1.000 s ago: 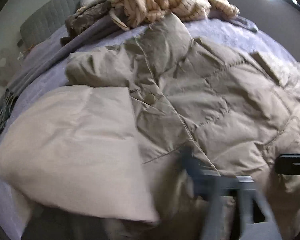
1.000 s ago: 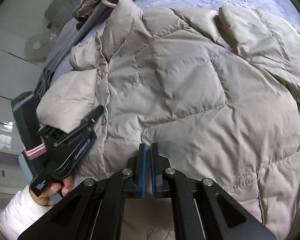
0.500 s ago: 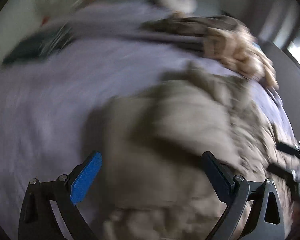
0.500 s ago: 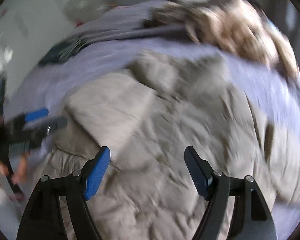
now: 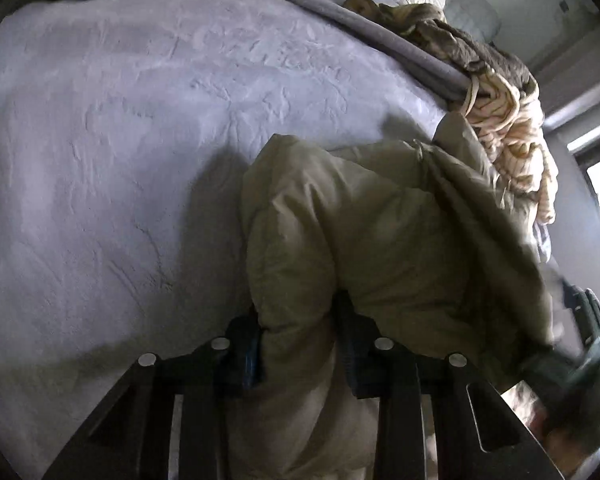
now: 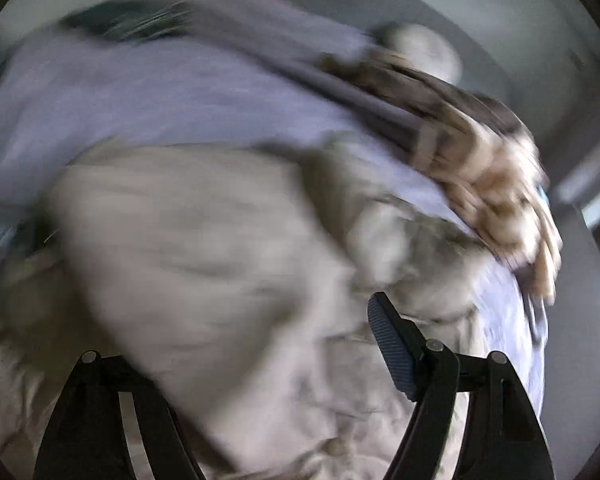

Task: Fold large clothes

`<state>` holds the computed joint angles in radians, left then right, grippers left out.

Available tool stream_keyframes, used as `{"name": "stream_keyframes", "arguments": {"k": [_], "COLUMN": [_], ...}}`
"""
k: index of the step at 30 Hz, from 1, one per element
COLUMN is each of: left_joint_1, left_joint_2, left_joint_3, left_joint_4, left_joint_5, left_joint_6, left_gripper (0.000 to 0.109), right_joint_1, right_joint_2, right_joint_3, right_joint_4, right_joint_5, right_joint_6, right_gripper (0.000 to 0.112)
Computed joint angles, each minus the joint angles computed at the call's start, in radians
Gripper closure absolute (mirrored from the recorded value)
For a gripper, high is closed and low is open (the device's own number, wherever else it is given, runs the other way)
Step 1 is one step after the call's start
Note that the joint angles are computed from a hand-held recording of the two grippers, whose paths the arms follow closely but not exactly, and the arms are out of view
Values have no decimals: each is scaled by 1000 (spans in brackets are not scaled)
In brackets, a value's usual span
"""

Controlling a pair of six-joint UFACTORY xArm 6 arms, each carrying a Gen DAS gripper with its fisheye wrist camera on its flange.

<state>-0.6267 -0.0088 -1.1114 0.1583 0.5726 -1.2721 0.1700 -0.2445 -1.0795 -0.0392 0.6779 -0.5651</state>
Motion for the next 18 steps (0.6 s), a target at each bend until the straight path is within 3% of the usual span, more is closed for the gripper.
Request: {"name": "stream_keyframes", "arguments": {"k": [2,4,8,9,11,13,15,18], "left_joint_1": [1,-3,-18,-25,-39,-48,-42,-41], "left_joint_2": [-2,8,33,33,25,6,19,116], "left_joint_3": [-5,-25,-93,-121,-162,-182,-208,-312], "left_joint_4": [10,28,78,107,193,271,270,238], "left_joint_5": [23,55,160,206,266,288,280,351], "left_joint_6": [9,16,18,4,-44,-78,-51,23], "left_gripper": [74,74,74,74,74,74,74,74], "right_joint_1": [-82,-189,-394,-428,-504,-539,-548,-537], "right_joint_2": [45,106,294,331,399,445,468,459], "right_joint_3": [-75,-173,-404,-441,-495,-533,-554,-563], "right_joint_4": [108,265,519,556,670,716,735,734], "right_joint_5": [45,157,526,580,674,731,764,765], "right_joint_6": [21,18,109,158,265,319,319,263], "right_gripper": [34,34,34,34,48,100,102,104]}}
